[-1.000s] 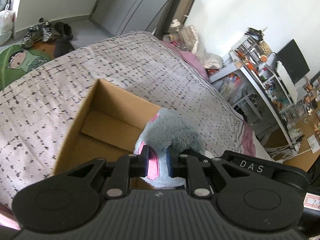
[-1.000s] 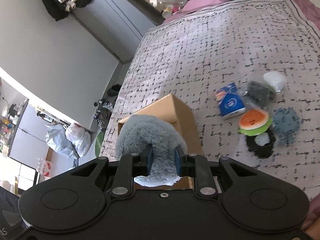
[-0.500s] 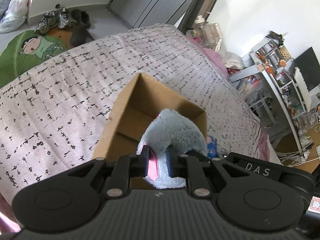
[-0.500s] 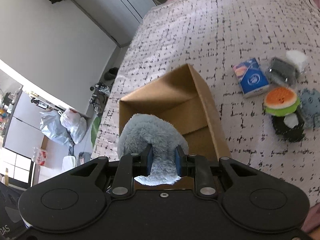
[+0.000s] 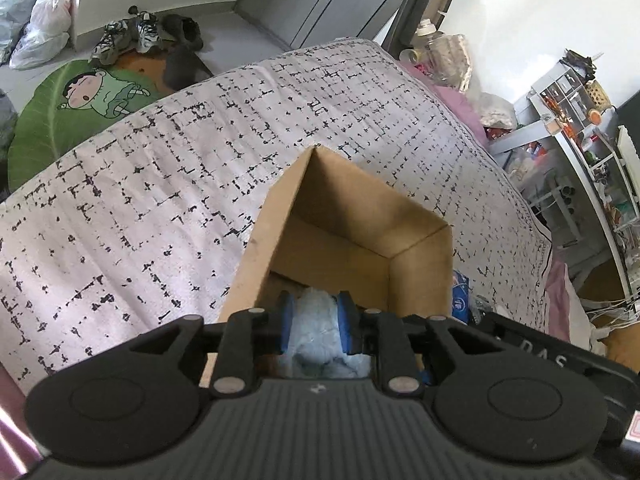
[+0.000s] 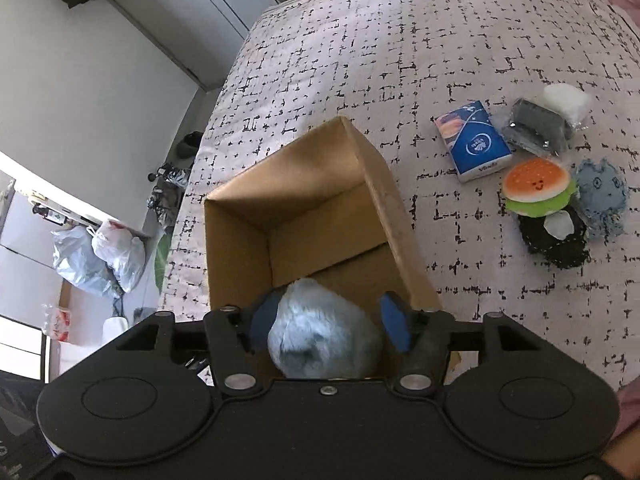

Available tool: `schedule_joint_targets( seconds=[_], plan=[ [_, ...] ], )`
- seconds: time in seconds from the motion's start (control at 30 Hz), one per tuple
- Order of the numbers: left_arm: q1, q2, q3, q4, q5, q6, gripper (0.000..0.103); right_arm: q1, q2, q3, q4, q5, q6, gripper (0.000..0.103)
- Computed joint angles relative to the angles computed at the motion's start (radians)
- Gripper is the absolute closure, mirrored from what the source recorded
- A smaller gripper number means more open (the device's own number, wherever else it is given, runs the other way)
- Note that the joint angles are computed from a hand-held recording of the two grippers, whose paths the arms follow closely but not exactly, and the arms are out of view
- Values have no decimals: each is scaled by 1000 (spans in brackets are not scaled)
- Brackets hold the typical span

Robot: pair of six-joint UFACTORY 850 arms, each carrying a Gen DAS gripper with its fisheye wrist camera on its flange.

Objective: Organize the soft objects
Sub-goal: 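Carry the plush toy in the right tool over the cardboard box, then open the right tool to drop the plush into the box, then grasp the blue knitted cloth with the right tool while the left tool grasps the black-and-white plush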

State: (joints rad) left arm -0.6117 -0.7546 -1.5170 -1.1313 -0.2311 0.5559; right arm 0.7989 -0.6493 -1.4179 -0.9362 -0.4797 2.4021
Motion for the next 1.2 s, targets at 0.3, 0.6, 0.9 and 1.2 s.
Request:
schedule_joint_targets(
  seconds=[0.3,0.6,0.9,1.2],
  plan=[
    [-32,36,10,241,18,-261,63,22,95,102,-98,-70,125,28],
    [-88,67,8,489,45,-505,47,39,228,275,-206,-115,250,27],
    [-148,71,-11,595,55,-610,46,57,348,425,-255,-152,321,26],
    [-194,47,-50,663,47,-690,46,52,439,560,-370,-124,479,20]
  ],
)
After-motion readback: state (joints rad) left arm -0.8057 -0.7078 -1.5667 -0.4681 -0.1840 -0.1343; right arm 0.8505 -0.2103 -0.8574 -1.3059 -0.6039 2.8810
